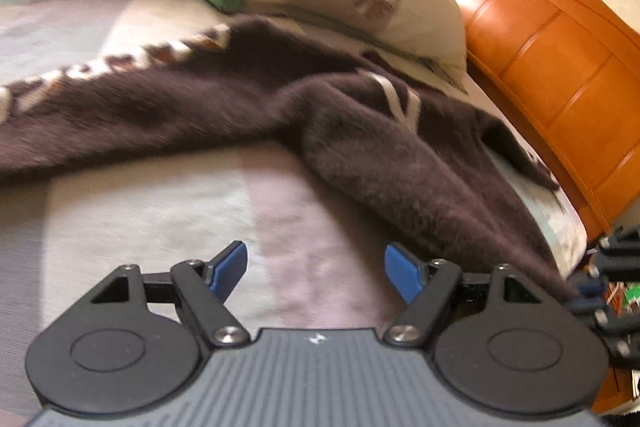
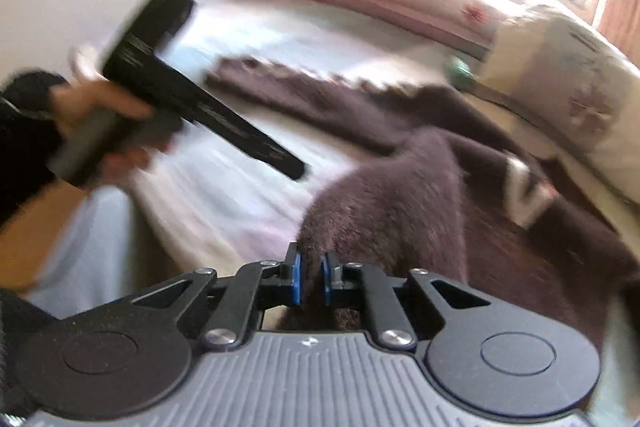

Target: Fold clothes

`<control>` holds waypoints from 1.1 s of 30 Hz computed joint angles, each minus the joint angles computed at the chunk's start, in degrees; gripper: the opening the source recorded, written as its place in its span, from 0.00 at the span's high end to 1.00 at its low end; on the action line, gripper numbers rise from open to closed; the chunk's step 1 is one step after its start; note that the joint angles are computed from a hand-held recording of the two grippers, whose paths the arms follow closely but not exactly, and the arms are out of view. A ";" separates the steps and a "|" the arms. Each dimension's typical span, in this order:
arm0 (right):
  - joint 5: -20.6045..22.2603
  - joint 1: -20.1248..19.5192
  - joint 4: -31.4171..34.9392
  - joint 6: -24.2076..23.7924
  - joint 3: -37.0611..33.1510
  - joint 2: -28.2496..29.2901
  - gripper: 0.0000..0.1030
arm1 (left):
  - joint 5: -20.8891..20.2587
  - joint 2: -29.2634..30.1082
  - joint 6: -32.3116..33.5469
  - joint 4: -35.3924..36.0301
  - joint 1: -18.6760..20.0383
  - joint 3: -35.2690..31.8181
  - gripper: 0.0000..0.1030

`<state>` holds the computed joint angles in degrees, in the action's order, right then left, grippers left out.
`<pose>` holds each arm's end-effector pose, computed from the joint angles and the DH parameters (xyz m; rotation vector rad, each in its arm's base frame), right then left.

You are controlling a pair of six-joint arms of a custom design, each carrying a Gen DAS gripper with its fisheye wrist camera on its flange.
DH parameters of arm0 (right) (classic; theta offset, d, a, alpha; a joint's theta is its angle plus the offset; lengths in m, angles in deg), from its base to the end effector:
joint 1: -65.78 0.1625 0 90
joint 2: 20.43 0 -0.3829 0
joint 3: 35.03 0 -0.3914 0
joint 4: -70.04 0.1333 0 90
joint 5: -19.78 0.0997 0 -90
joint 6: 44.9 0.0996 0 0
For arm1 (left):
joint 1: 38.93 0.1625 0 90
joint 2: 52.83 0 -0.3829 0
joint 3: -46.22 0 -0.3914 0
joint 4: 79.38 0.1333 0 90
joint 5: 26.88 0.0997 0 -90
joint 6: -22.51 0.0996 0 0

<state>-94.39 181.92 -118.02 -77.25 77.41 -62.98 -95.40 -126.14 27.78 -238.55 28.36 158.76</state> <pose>0.3242 -0.4507 0.0209 1.1612 -2.3630 0.6282 -0.0541 -0.5690 0.2512 0.5281 2.6953 -0.8038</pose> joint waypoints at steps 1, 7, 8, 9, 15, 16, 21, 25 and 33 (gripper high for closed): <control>1.61 0.26 0.86 0.24 -0.75 0.60 0.87 | 0.20 -0.40 -0.07 -0.17 0.08 -0.02 0.26; 7.34 0.45 8.82 0.49 -5.08 5.31 0.84 | -2.25 -0.52 -1.73 -0.55 1.96 -1.57 0.25; 6.07 0.75 8.10 -0.21 -5.39 6.04 0.83 | -3.13 -0.23 -2.30 -0.38 2.42 -2.01 0.25; 5.37 0.61 7.29 -0.06 -5.18 5.98 0.80 | -4.00 0.07 -2.87 -0.22 2.87 -2.46 0.25; 2.04 -1.59 1.36 2.95 -1.92 3.25 0.57 | -12.65 6.87 -8.51 -0.18 7.02 -9.13 0.25; 1.41 -2.21 0.12 3.62 -1.07 2.50 0.56 | -14.82 8.65 -10.79 -0.13 8.06 -10.94 0.25; 0.24 -6.61 -6.12 7.39 2.69 -0.19 0.49 | -22.33 18.53 -26.15 -1.85 12.63 -20.68 0.25; 1.06 -9.99 -10.22 10.66 4.90 -1.34 0.47 | -20.74 23.45 -28.73 -4.07 12.91 -25.26 0.25; 1.23 -13.25 -14.42 12.24 5.46 -1.04 0.47 | -7.32 26.88 -27.01 -9.51 9.79 -26.98 0.76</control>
